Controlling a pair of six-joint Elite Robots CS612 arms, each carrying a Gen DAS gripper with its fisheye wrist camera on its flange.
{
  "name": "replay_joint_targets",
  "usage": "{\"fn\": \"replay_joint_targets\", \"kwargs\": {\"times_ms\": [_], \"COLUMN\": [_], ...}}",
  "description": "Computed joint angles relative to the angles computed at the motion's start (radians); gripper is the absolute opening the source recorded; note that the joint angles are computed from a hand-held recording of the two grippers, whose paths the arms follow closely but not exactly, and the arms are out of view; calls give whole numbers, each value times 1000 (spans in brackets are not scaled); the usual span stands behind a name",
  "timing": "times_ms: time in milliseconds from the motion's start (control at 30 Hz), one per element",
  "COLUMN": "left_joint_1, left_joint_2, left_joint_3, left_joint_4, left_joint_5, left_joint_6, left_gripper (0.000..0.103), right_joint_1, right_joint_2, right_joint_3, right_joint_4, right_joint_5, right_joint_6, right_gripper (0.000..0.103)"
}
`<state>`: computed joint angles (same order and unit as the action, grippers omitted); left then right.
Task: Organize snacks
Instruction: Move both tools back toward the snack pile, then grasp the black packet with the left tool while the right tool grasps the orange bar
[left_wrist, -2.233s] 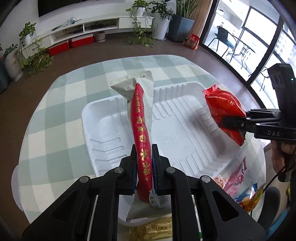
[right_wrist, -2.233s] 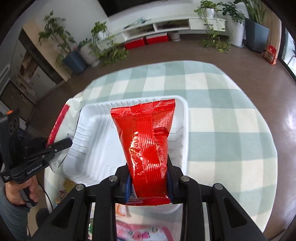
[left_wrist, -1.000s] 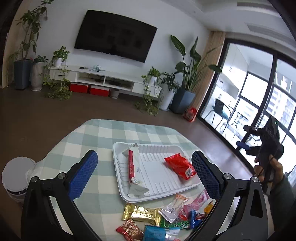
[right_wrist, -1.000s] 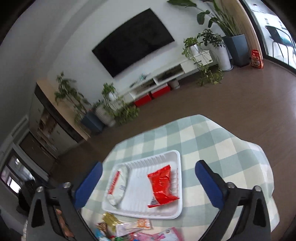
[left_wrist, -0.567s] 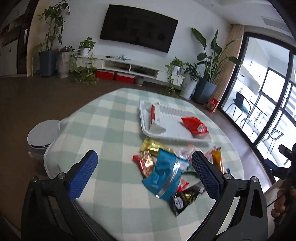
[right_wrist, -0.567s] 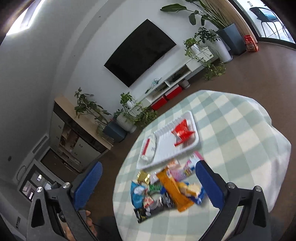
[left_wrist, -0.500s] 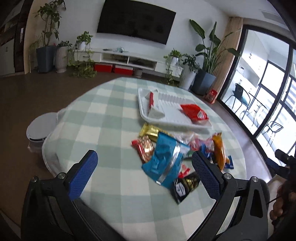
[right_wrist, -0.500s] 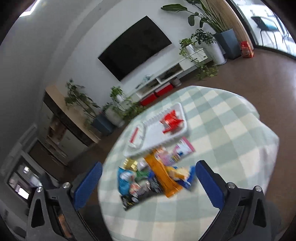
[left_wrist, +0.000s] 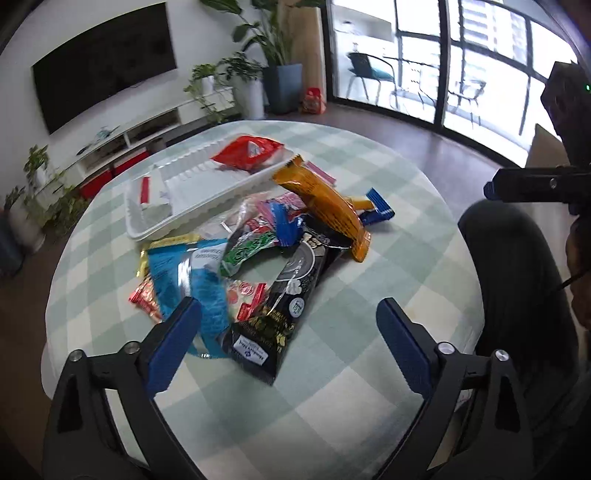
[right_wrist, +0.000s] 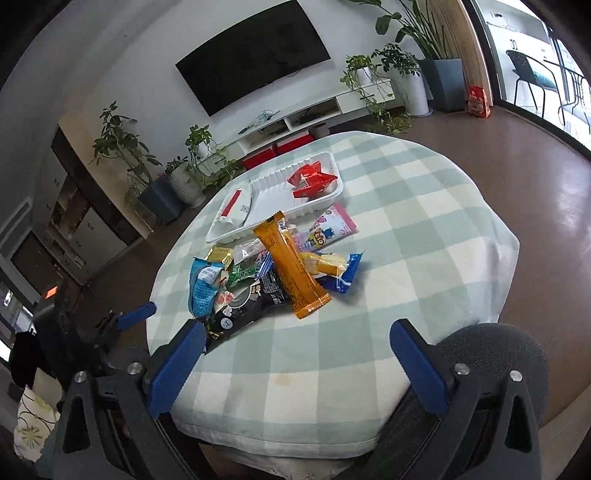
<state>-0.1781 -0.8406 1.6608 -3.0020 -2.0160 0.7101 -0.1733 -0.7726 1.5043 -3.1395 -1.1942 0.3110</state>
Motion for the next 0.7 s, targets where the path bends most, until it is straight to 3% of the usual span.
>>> {"fn": "replay_joint_targets", "kwargs": {"times_ms": [100, 200, 267, 333, 400, 567, 600, 700], "left_joint_1": [-24, -32, -38, -46, -55, -60, -62, -60], "left_joint_2": [20, 45, 60, 68, 77, 89, 93, 102], "left_joint_3": [-56, -126, -165, -193, -215, -238, -244, -259], "left_joint_4": [118, 252, 315, 382, 428, 486, 496, 520], "left_joint_5": [43, 29, 29, 39, 70, 86, 94, 94], "left_joint_6": [107, 145, 165, 196, 211, 208, 205, 197], "left_gripper": [90, 85, 77, 60, 51, 45, 37, 31], "right_joint_1": [-6, -12, -14, -16, -20, -18, -17, -18], "right_joint_2": [3, 13, 20, 28, 35, 34, 33, 35], "right_joint_3": [3, 1, -5, -17, -26, -31, -32, -40], "right_joint_4": [2, -23, -31, -25, -24, 5, 19, 49], "right_joint_5": [20, 46, 52, 68, 93, 83, 71, 86], "right_joint_6": [-3, 17, 25, 23, 28, -5, -14, -20], "right_gripper": [103, 102, 100, 97, 97, 96, 95, 86]}}
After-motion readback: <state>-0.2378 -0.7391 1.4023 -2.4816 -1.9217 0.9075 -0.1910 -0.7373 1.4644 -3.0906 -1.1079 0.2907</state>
